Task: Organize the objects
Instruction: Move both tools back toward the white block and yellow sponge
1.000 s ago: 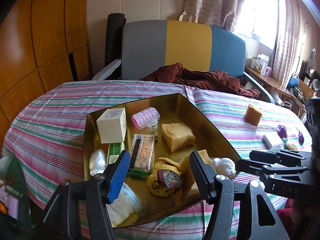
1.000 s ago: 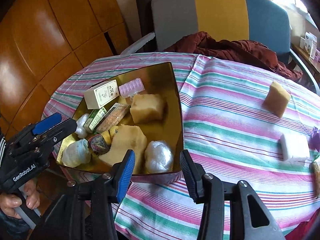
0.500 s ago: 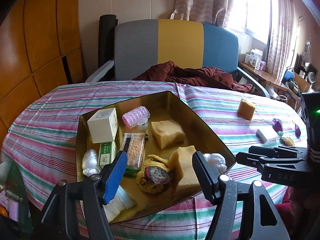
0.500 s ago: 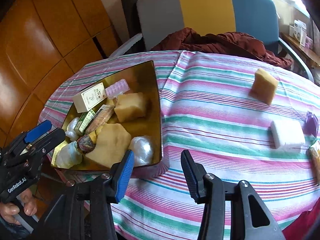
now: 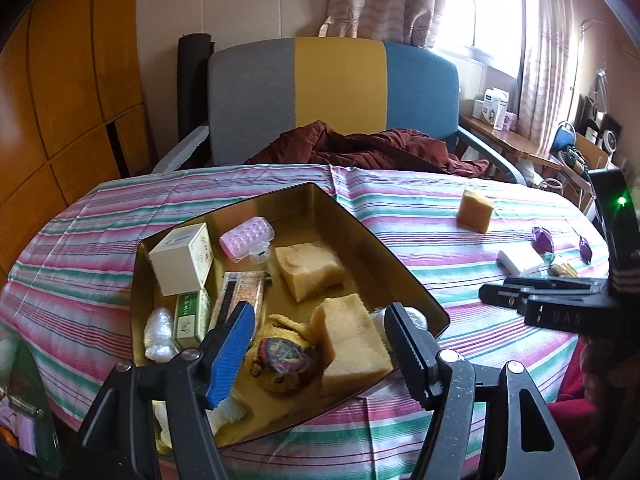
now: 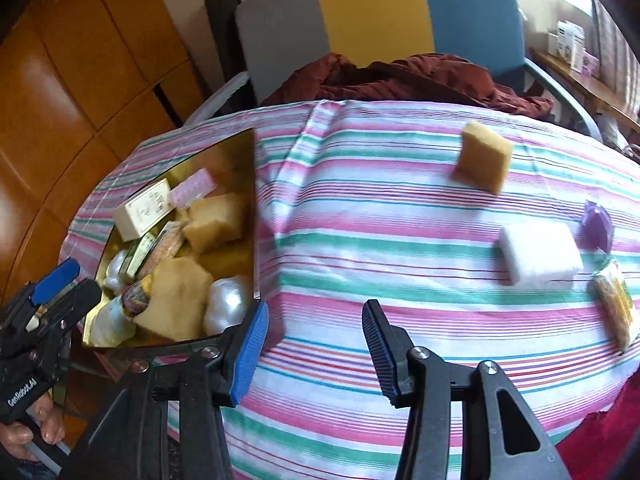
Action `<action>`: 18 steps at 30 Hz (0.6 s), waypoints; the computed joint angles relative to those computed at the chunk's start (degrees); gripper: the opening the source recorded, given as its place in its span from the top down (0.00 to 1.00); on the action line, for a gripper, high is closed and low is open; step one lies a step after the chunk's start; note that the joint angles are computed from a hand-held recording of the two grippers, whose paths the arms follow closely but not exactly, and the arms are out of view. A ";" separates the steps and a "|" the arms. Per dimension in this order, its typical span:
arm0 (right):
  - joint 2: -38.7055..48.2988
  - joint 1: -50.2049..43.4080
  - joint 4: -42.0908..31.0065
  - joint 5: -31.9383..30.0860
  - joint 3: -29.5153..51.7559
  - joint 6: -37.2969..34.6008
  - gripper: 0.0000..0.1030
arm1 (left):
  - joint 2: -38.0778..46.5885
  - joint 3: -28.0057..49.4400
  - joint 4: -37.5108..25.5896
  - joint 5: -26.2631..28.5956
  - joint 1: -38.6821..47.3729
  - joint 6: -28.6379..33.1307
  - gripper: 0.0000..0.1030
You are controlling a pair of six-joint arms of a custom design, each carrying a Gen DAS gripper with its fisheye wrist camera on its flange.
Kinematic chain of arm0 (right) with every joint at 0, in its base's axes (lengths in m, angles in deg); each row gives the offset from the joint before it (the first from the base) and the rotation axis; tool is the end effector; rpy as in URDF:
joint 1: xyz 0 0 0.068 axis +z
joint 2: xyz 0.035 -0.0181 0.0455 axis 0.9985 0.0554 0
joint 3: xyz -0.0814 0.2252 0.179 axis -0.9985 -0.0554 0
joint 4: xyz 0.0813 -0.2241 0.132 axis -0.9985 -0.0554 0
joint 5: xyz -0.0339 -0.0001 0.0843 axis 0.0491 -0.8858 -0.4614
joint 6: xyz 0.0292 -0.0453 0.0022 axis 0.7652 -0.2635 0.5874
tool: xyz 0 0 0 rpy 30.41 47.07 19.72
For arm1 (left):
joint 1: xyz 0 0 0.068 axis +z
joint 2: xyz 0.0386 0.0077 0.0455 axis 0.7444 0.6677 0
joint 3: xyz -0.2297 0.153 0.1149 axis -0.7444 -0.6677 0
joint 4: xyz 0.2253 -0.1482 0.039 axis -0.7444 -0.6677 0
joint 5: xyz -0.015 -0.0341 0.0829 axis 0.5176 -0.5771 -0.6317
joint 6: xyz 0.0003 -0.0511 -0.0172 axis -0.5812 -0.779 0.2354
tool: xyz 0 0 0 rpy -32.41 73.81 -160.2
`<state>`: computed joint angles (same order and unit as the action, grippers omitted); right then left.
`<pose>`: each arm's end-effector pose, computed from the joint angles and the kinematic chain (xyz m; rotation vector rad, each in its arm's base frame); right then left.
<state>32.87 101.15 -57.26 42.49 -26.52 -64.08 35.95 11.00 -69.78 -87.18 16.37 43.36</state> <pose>0.2106 0.0577 0.1704 0.0020 2.5436 0.3476 0.1766 -0.0986 0.2136 0.2100 2.2985 -0.1127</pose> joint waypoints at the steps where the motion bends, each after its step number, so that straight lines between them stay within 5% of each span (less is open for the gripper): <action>1: -0.31 -1.15 -0.69 0.13 0.22 -0.60 0.52 | 0.32 0.14 0.14 -0.12 -0.33 0.06 0.34; 18: 1.75 -26.08 -6.65 -4.16 6.55 -13.03 0.52 | 10.51 5.58 3.37 -0.60 -7.05 0.96 0.31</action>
